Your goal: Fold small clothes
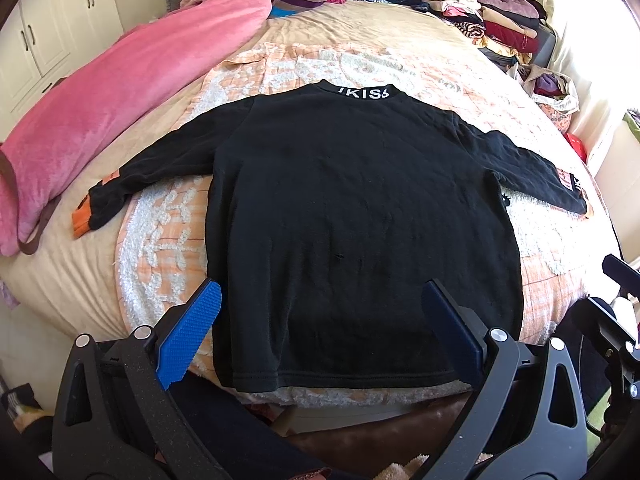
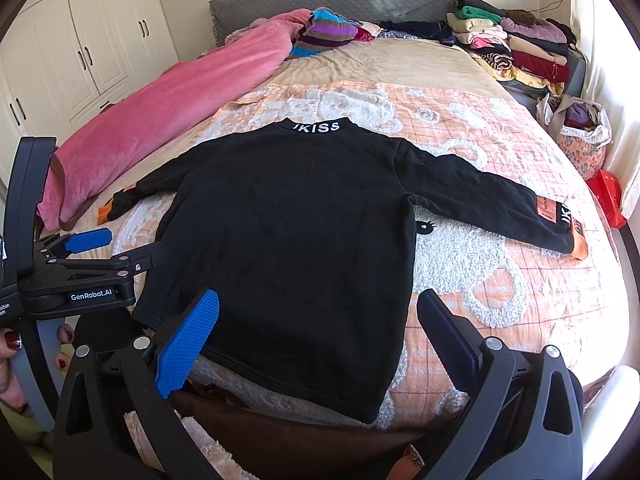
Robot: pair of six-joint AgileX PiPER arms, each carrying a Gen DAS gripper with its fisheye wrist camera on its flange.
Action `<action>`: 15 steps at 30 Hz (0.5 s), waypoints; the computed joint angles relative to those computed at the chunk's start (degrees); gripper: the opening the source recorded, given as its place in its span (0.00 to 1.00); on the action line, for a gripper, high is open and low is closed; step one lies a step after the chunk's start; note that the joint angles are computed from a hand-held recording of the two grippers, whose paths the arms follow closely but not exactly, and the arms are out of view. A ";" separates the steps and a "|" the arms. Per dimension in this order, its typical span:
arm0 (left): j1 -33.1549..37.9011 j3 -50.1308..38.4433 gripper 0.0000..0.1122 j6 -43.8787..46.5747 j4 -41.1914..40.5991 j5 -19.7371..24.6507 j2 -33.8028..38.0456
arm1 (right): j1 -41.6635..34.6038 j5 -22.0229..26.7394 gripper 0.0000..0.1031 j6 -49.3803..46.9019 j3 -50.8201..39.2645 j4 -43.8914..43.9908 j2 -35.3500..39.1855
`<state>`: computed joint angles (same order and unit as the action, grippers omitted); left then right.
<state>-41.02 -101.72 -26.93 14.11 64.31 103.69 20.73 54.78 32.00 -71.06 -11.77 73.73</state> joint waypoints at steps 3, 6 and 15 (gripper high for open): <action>0.13 -0.05 0.84 0.05 -0.09 0.05 -0.05 | 0.03 -0.06 0.96 0.07 0.04 -0.07 -0.02; 0.12 -0.03 0.84 0.10 -0.10 0.06 -0.06 | 0.02 -0.10 0.96 0.05 0.10 -0.02 -0.08; 0.08 -0.48 0.84 0.31 -0.26 0.30 0.19 | -0.67 -0.75 0.96 0.27 0.49 -0.20 -0.12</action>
<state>-40.94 -102.20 -26.63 13.85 64.61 103.88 20.06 54.02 32.27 -70.58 -11.97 73.60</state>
